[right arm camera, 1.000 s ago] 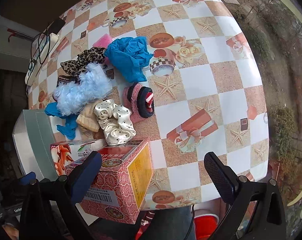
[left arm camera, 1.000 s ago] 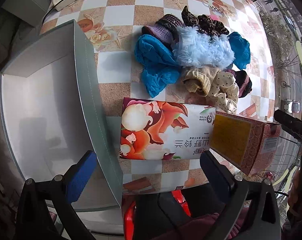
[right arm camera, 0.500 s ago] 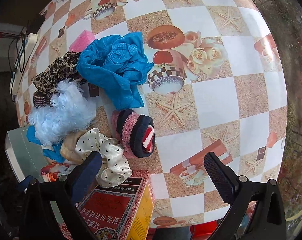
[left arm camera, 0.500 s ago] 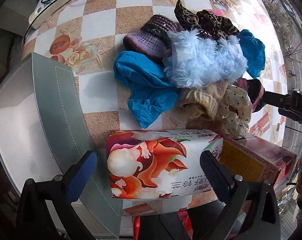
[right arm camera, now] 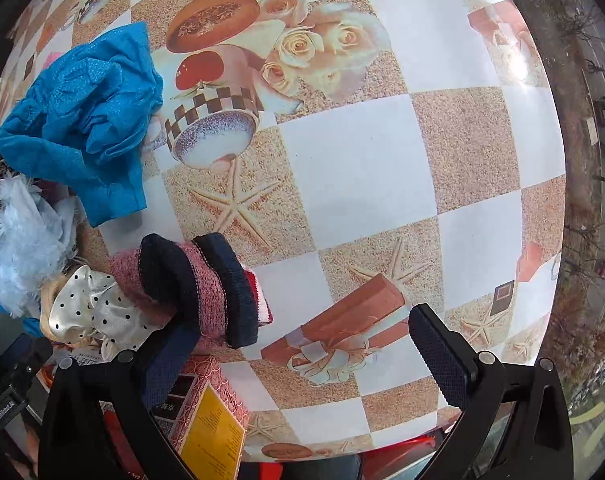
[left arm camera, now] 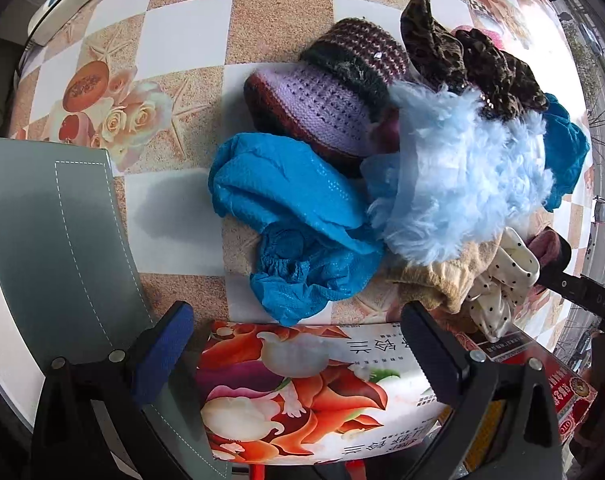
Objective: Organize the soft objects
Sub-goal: 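Grasp the blue glove with the left tool while the right tool grasps the pink-navy knit hat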
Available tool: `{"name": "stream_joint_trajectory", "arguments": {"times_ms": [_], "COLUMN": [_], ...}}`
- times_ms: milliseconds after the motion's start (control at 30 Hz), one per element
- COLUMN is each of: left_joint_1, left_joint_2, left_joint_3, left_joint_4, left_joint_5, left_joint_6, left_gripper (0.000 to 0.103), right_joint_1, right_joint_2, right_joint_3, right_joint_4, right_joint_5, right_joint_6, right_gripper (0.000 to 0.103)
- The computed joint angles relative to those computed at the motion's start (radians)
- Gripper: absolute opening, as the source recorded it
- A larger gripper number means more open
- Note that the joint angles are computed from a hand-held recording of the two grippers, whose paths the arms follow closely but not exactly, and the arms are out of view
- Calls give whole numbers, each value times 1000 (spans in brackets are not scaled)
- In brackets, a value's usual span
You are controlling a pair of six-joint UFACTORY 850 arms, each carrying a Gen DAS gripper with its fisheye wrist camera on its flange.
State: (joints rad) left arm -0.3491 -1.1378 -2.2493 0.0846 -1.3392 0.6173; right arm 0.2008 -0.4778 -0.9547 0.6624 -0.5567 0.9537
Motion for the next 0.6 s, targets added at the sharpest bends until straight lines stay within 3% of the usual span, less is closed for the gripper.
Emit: {"name": "stream_joint_trajectory", "arguments": {"times_ms": [167, 433, 600], "left_joint_1": [-3, -8, -24], "left_joint_2": [-50, -163, -199], "left_joint_3": [-33, -151, -181], "left_joint_4": [-27, -27, 29], "left_joint_5": [7, -29, 0], "left_joint_6": [0, -68, -76], "left_gripper": [103, 103, 103], "right_joint_1": [26, 31, 43], "right_joint_2": [37, -91, -76], "right_joint_3": [21, -115, -95], "right_joint_4": [8, -51, -43], "right_joint_5": [68, 29, 46], "right_joint_6": [2, -44, -30], "right_gripper": [103, 103, 103]}}
